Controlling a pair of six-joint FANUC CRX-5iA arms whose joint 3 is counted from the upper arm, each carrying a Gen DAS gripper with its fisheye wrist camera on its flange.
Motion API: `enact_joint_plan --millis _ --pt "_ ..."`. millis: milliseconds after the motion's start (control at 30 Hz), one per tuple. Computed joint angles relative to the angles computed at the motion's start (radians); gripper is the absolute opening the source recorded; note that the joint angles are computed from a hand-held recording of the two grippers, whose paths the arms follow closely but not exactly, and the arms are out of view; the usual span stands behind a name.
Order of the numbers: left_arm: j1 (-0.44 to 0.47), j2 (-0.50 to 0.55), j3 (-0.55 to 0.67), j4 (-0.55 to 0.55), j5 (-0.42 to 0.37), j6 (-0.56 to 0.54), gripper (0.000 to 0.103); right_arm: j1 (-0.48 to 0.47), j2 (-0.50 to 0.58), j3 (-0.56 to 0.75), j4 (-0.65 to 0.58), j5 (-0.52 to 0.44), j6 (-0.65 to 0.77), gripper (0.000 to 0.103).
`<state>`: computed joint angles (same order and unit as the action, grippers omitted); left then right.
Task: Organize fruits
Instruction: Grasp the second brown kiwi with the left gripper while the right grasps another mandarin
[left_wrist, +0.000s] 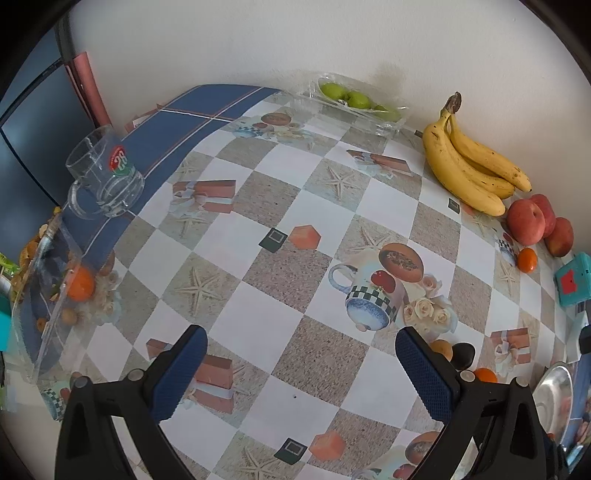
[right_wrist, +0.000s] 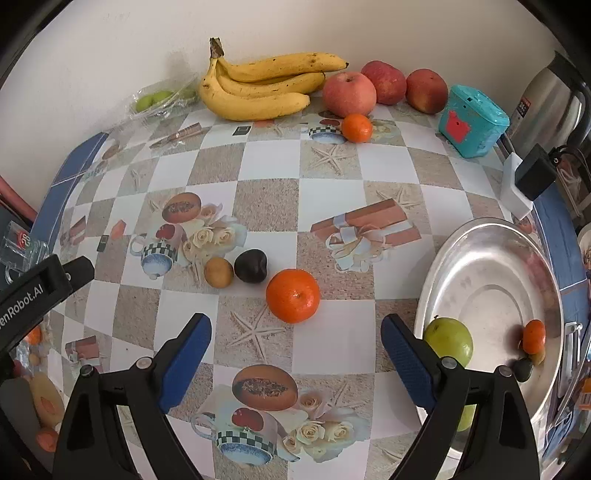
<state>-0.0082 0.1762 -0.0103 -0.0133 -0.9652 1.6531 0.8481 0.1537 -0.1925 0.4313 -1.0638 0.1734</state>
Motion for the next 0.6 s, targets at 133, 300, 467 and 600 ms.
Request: enact_joint_plan --millis 133,300,467,600 --pt "-0.007 0.012 0.004 0.003 -0.001 -0.005 0.103 -0.004 0.012 0.009 -0.009 -0.003 0.010 0.093" --pt "-0.016 0.033 0.009 0.021 -0.005 -0.020 0.103 -0.014 0.027 0.013 -0.024 0.009 0.027 0.093" --pt "-0.018 0.052 -0.006 0.076 0.010 -0.052 0.103 -0.024 0.035 0.006 -0.030 0.043 0.041 0.093" --pt "-0.025 0.066 -0.017 0.112 0.023 -0.085 0.103 -0.035 0.041 0.000 -0.029 0.063 0.051 0.093"
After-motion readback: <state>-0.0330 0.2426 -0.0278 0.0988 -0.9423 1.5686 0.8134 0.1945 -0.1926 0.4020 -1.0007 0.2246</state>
